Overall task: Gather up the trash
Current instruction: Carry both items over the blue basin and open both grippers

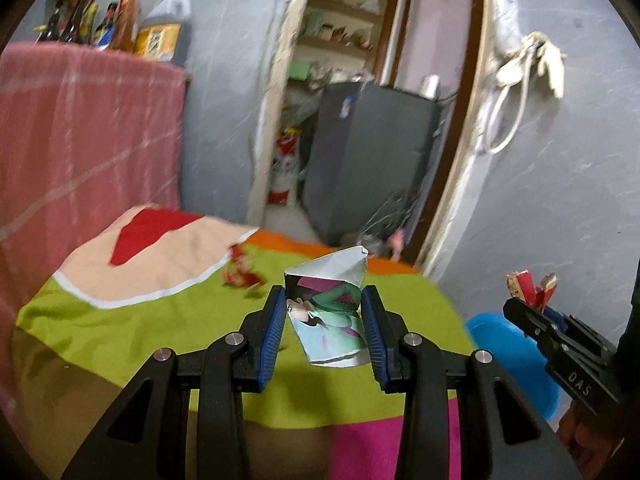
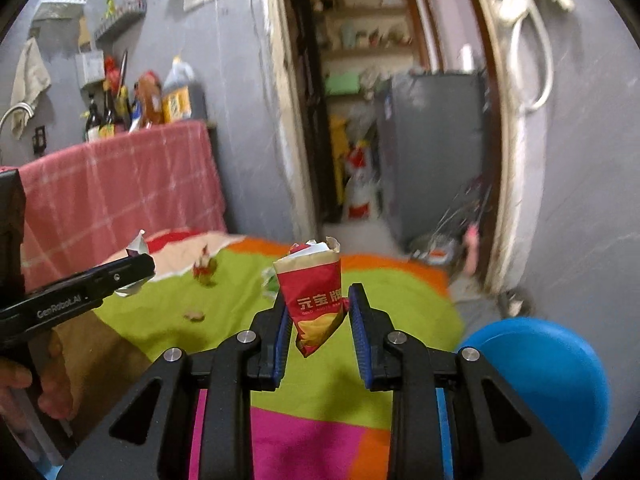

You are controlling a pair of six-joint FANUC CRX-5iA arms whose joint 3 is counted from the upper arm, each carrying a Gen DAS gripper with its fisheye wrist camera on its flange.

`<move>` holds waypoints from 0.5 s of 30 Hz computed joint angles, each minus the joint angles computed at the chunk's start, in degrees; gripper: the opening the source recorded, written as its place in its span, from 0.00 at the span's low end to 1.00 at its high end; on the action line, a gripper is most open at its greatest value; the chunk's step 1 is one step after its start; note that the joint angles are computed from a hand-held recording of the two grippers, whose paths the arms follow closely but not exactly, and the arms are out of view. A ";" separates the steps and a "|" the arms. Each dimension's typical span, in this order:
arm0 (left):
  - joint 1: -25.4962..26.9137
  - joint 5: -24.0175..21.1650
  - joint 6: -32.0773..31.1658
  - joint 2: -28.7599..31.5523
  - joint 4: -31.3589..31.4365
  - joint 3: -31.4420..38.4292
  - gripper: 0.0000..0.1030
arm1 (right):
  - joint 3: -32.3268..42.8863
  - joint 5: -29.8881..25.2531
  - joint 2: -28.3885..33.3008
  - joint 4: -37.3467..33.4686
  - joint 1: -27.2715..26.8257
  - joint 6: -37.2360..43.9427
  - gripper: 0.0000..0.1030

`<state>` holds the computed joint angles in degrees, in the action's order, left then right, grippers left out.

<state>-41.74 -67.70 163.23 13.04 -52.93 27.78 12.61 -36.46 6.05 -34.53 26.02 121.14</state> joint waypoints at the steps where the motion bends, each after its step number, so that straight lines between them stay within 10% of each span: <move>1: -0.62 0.53 0.19 0.82 -0.76 1.28 0.32 | -0.98 1.34 -1.03 -0.10 -0.43 0.41 0.25; 15: -2.02 8.96 -6.84 15.14 3.29 20.40 0.32 | -4.98 9.42 -5.18 1.05 -8.87 1.32 0.25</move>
